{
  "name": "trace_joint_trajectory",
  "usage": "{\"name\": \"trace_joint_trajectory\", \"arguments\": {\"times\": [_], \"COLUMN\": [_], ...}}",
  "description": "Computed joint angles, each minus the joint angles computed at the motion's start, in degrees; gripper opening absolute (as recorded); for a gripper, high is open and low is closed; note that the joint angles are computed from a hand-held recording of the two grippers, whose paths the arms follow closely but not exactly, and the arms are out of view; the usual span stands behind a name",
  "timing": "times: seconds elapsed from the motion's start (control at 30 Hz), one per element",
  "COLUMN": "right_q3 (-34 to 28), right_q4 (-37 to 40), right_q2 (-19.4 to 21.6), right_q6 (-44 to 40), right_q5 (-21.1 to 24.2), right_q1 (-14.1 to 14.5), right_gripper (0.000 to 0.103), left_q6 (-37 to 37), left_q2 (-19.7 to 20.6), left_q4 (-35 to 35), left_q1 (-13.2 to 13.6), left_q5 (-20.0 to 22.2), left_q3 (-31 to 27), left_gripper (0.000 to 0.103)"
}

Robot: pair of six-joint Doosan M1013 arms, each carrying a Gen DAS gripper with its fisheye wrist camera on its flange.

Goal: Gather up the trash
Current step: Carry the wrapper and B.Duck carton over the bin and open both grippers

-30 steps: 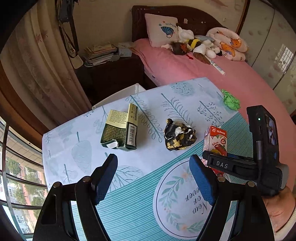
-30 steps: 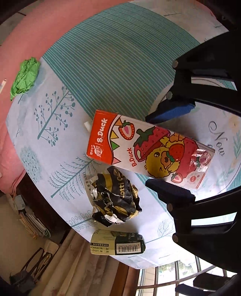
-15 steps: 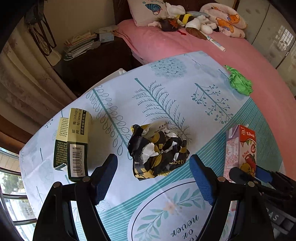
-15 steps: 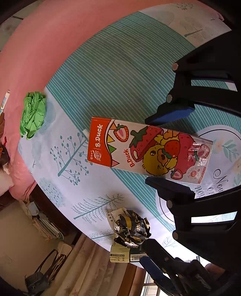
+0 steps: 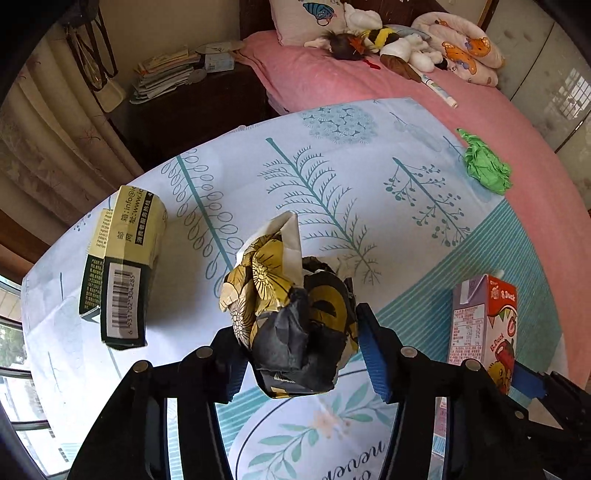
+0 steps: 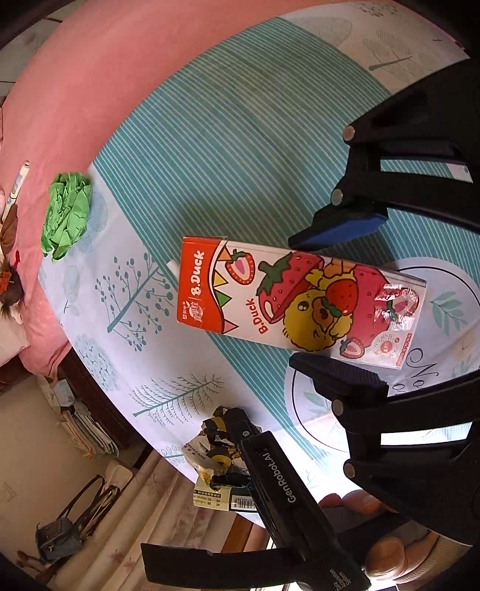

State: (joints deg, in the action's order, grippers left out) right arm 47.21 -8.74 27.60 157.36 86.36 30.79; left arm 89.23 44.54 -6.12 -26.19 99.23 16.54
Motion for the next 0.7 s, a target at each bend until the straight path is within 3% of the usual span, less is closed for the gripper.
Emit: {"name": "trace_joint_trajectory", "arguments": {"times": [0.1,0.43,0.6,0.7], "right_q3": [1.0,6.7,10.1,11.8], "right_q4": [0.9,0.7,-0.3,-0.7], "right_q2": [-0.8,-7.3,-11.9,-14.6], "right_q6": [0.1,1.3,-1.6,-5.6], "right_q5": [-1.0,-6.3,-8.8,-9.4], "right_q1": [0.3,3.9,6.7,8.7], "right_gripper": [0.053,0.053,0.053,0.053], "left_q6": [0.1,-2.3,-9.4,-15.3], "left_q2": [-3.9,-22.0,-31.0,-36.3], "left_q4": [-0.6,-1.8,1.0,3.6], "left_q1": [0.0,-0.8,-3.7,-6.9], "left_q5": [-1.8,-8.0,-9.9,-11.2], "left_q3": [5.3,27.5,37.3,42.6], "left_gripper": [0.054,0.054,0.054,0.054]}}
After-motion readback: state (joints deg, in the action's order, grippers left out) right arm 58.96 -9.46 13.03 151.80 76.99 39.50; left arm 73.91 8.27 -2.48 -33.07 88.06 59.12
